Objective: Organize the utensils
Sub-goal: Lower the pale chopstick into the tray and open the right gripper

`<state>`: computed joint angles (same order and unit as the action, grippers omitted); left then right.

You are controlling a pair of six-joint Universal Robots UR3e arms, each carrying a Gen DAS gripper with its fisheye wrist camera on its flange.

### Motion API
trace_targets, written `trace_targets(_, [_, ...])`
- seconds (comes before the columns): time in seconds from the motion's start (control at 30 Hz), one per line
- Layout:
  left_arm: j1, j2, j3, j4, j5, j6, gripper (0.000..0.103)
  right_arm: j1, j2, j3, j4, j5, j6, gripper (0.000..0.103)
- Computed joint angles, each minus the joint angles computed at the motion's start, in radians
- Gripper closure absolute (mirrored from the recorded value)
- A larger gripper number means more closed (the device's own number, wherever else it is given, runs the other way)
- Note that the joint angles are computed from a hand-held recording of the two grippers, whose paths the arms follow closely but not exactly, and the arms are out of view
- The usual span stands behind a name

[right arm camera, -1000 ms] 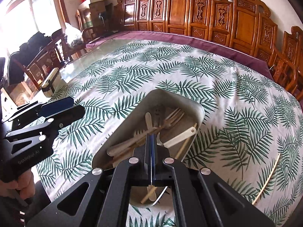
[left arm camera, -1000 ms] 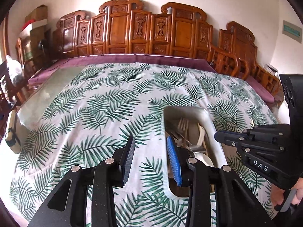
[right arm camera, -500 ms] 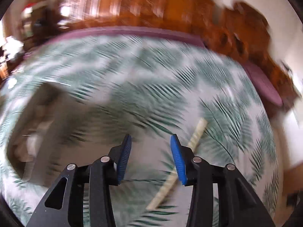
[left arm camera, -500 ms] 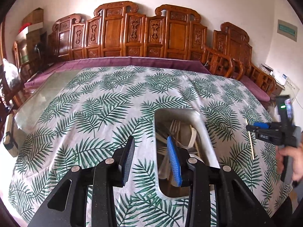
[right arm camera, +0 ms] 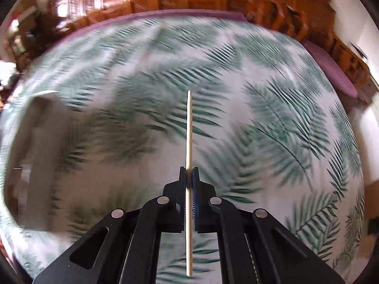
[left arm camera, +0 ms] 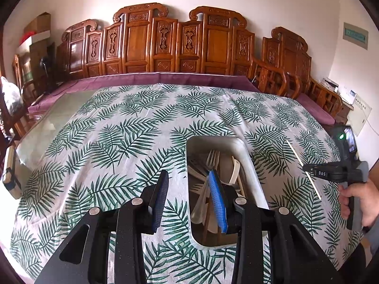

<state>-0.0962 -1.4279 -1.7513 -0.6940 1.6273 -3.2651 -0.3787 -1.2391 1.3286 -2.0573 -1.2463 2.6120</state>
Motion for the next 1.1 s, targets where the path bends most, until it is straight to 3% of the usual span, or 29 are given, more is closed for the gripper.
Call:
trace_targets(0.2, [0.011, -0.002, -0.010, -0.005, 0.007, -0.001, 0.069, 0.132, -0.088, -0.053, 0.127, 0.164, 0.014, 0.097])
trace_targets(0.4, [0.009, 0.013, -0.023, -0.017, 0.021, -0.008, 0.069, 0.262, -0.043, -0.104, 0.124, 0.164, 0.097, 0.096])
trace_targets(0.5, [-0.004, 0.027, -0.028, -0.020, 0.035, -0.014, 0.058, 0.295, -0.001, -0.166, 0.174, 0.187, 0.111, 0.091])
trace_targets(0.57, [-0.010, 0.038, -0.029, -0.026, 0.039, -0.018, 0.056, 0.292, -0.027, -0.142, 0.151, 0.188, 0.115, 0.091])
trace_targets(0.77, [-0.066, 0.065, -0.006, -0.064, 0.085, -0.037, 0.052, 0.202, -0.178, -0.011, 0.144, 0.230, 0.031, 0.091])
trace_targets(0.83, [-0.099, 0.076, 0.005, -0.074, 0.110, -0.052, 0.037, 0.155, -0.254, 0.041, 0.153, 0.244, -0.012, 0.091])
trace_targets(0.93, [-0.163, 0.085, 0.025, -0.092, 0.156, -0.079, 0.024, 0.058, -0.381, 0.108, 0.203, 0.292, -0.087, 0.091])
trace_targets(1.1, [-0.292, 0.074, 0.095, -0.140, 0.248, -0.140, 0.011, -0.139, -0.578, 0.178, 0.355, 0.388, -0.235, 0.070])
